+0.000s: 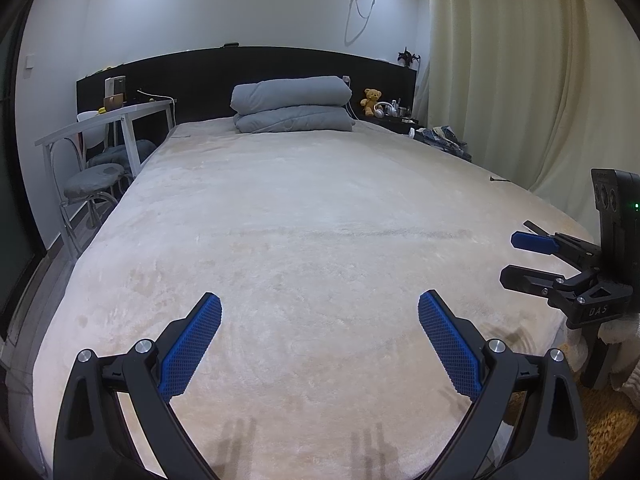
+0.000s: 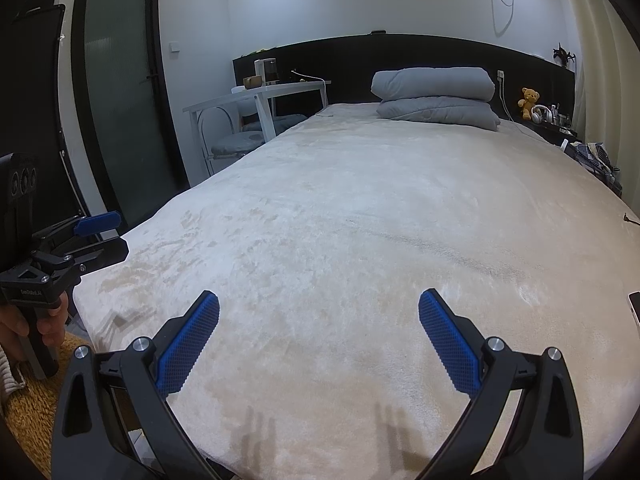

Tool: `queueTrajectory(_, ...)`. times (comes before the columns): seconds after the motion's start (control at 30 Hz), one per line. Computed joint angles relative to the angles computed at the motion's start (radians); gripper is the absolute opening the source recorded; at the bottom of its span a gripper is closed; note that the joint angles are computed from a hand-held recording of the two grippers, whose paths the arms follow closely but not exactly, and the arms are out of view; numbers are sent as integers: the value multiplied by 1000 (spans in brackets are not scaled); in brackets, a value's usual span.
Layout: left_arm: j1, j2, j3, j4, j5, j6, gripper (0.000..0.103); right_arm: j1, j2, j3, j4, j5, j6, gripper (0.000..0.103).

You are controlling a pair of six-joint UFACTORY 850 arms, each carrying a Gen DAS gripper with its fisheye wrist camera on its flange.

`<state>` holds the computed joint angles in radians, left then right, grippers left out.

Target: Collect trash

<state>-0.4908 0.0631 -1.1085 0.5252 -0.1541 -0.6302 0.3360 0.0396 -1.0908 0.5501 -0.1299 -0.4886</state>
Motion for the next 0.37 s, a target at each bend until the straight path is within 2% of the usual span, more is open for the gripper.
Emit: queueTrajectory(0.37, -1, 0, -1, 15, -5, -16, 97, 1, 0, -1, -25, -3, 25, 99)
